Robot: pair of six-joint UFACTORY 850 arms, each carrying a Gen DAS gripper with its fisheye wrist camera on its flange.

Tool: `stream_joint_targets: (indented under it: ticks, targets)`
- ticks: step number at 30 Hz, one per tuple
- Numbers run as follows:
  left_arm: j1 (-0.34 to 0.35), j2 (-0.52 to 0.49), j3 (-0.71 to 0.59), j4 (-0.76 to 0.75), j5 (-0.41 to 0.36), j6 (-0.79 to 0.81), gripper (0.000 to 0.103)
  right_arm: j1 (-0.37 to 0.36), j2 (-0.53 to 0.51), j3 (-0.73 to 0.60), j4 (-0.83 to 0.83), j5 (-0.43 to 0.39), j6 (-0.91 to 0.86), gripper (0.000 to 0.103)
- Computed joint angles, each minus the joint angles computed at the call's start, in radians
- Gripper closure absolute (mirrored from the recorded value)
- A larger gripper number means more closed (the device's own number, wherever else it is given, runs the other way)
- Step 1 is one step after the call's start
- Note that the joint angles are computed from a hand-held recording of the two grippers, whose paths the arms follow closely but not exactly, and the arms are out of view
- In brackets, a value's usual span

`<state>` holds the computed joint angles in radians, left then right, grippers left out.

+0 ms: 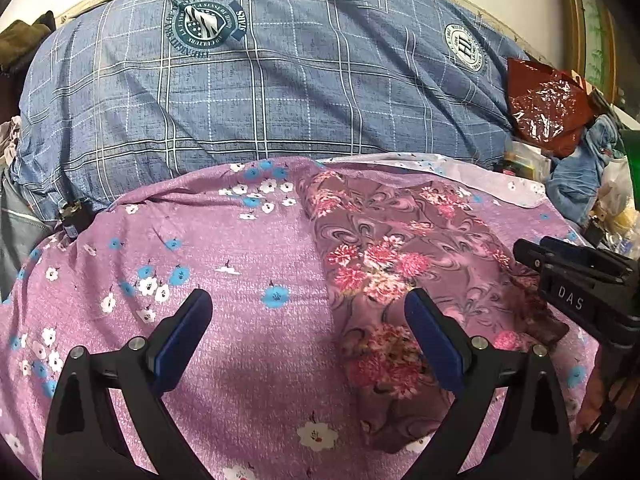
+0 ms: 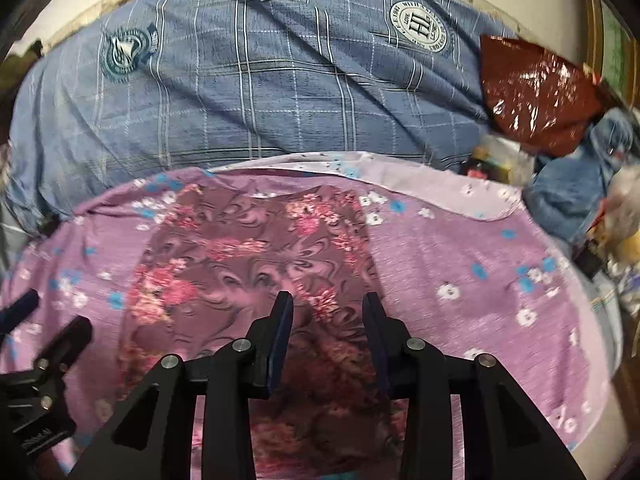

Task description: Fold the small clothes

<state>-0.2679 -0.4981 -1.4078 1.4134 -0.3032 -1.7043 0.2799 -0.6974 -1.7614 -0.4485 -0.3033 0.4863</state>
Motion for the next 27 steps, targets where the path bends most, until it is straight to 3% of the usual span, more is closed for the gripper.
stream_joint_targets:
  ticks: [7, 21, 25, 27]
  targets:
    - [0.004, -0.017, -0.022, -0.061, -0.013, 0.026, 0.005, 0.003, -0.002, 0.002, -0.155, 0.001, 0.116, 0.065]
    - [0.004, -0.055, -0.064, -0.171, -0.016, 0.147, 0.005, 0.006, -0.013, -0.005, -0.219, -0.01, 0.152, 0.065]
    - [0.002, -0.082, -0.094, -0.291, -0.035, 0.282, 0.005, 0.005, -0.026, -0.02, -0.183, -0.024, 0.111, 0.065]
    - [0.0, -0.109, -0.125, -0.402, -0.065, 0.403, 0.005, 0.006, -0.058, -0.061, -0.076, -0.073, -0.004, 0.065]
